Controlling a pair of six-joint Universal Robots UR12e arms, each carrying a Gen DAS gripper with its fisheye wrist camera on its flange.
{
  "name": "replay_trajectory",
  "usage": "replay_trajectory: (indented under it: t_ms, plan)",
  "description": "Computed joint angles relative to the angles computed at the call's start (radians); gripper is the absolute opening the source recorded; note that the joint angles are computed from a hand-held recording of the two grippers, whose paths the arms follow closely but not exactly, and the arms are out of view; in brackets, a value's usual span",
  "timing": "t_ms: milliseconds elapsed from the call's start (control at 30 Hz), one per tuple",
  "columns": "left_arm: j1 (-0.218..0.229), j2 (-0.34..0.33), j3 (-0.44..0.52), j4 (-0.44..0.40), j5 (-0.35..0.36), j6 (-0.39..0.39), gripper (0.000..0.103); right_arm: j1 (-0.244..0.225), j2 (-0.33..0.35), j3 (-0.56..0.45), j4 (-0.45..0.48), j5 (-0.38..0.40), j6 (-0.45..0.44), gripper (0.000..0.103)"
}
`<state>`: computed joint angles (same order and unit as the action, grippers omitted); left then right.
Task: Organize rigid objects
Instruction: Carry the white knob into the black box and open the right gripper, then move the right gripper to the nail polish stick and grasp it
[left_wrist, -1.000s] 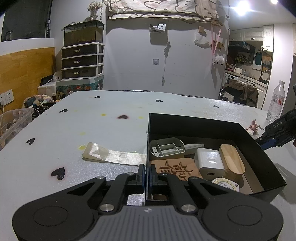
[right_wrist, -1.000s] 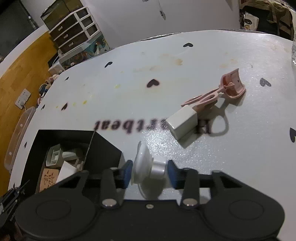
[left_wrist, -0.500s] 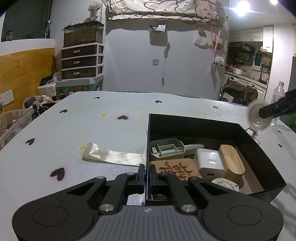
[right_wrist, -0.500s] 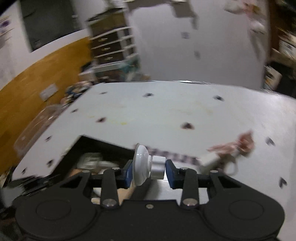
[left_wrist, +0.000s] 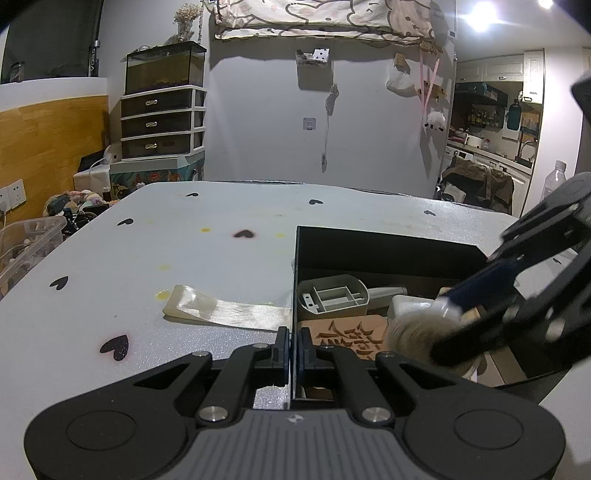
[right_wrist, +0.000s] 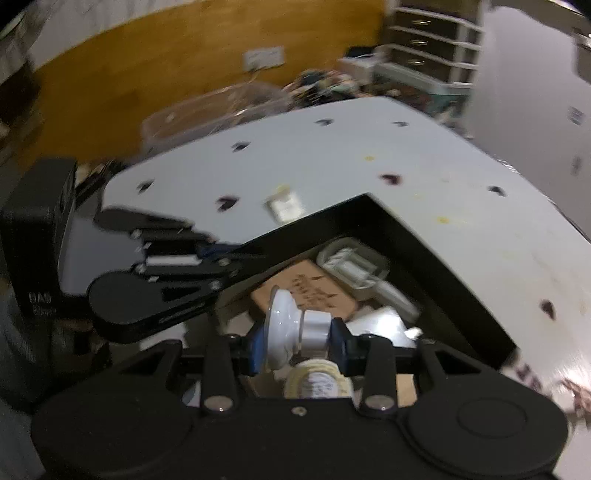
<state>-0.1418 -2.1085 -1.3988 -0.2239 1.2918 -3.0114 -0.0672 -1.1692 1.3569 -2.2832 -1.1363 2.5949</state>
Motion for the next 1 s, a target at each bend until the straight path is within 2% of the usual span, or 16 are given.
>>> replay_trajectory:
  t_ms: [133,233,267,400,767,1000]
  plan:
    - [0.0,0.0,-0.001,0.001,-0.001,-0.001,0.004,0.015,0.017,-0.038,0.087,-0.002,-0.081,0.038]
    - [0.0,-0.001,0.001,0.0,-0.002,-0.003,0.004,0.023,0.024,-0.051,0.113,-0.013,-0.089,0.04]
    - [0.0,-0.001,0.0,0.0,-0.001,-0.002,0.004,0.023,0.027,-0.057,0.126,-0.013,-0.077,0.04]
    - [0.0,-0.001,0.0,0.001,-0.002,-0.003,0.004,0.018,0.039,-0.079,0.156,-0.016,0.008,0.055]
    - [0.0,-0.001,0.0,0.001,-0.002,-0.003,0.004,0.007,0.052,-0.101,0.209,-0.005,0.119,0.062]
    - [0.0,-0.003,0.0,0.003,-0.001,-0.002,0.004,0.005,0.049,-0.096,0.185,-0.009,0.177,0.08]
